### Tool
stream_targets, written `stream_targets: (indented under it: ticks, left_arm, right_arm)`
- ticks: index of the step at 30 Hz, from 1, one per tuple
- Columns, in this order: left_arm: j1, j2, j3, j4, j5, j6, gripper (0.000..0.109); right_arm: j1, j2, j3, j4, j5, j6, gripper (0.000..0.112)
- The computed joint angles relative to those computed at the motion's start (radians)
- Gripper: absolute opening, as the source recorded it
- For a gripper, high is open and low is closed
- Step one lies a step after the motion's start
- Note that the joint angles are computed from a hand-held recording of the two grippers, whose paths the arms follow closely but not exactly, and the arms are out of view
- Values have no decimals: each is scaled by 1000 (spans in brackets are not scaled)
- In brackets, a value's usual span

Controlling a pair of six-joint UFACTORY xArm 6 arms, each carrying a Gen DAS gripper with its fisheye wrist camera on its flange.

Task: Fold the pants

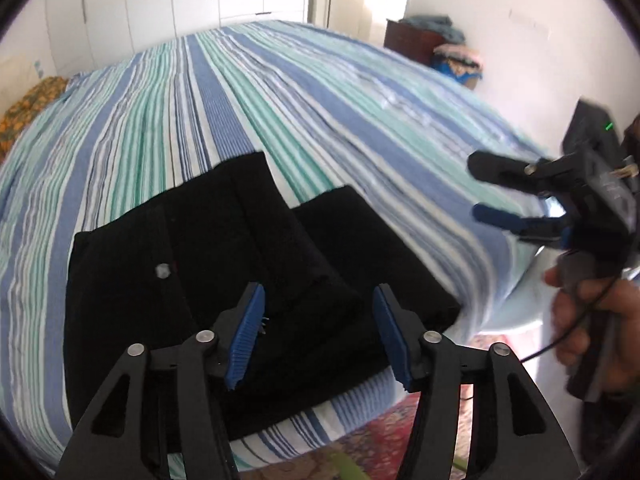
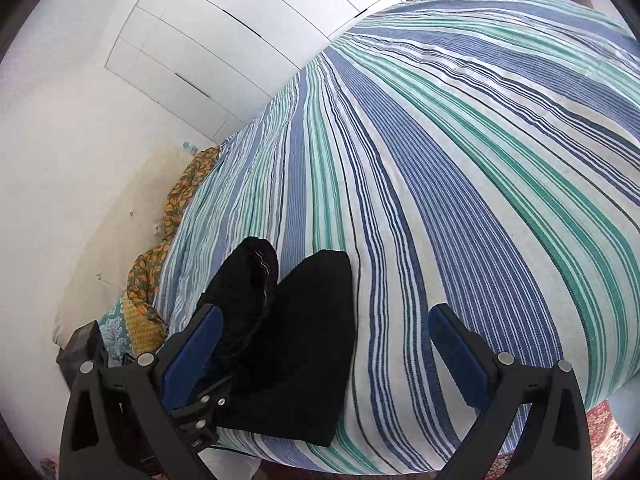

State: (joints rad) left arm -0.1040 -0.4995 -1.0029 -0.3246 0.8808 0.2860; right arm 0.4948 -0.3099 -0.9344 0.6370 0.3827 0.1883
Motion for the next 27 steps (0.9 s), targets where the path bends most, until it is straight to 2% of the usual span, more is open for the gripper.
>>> stream_targets:
  ticks: [2, 3, 5, 6, 7, 8, 10, 13, 15, 19, 21, 24, 27]
  left_arm:
    - [120, -49, -21, -105, 40, 22, 65]
    - [176, -64, -25, -119, 42, 8, 65]
    - [271, -62, -22, -57, 4, -59, 65]
    - [300, -49, -13, 10, -21, -93, 64]
    - [316, -31, 2, 80, -40, -116, 56]
    - [321, -16, 24, 130, -40, -128, 42]
    - [333, 40, 33, 107, 27, -102, 27]
    - [273, 9, 126, 80, -11, -86, 27]
    - [252, -16, 157, 85, -36, -88, 27]
    - [269, -1, 156, 36, -52, -71, 27]
    - [276, 3, 153, 32, -51, -64, 30]
    - [281, 36, 92, 61, -3, -81, 31]
    - [311, 28, 18, 29, 46, -79, 45]
  right_arm:
    - [-10, 23, -59, 158, 55, -130, 101]
    - [-19, 51, -107, 244, 111, -198, 101]
    - [-61, 130, -216, 429, 291, -311, 101]
    - [-76, 181, -274, 473, 373, -324, 101]
    - [-85, 239, -339, 475, 460, -319, 101]
    - [-85, 295, -400, 435, 533, -296, 101]
    - [-73, 407, -531, 314, 634, -242, 98]
    - [-55, 552, -688, 216, 772, -208, 91]
    - [-36, 618, -760, 154, 812, -164, 89]
    - [0, 747, -928, 111, 937, -210, 84]
    - [6, 771, -961, 75, 940, -207, 79]
    - [-5, 735, -895, 124, 901, -206, 23]
    - [-7, 678, -856, 181, 861, -252, 20]
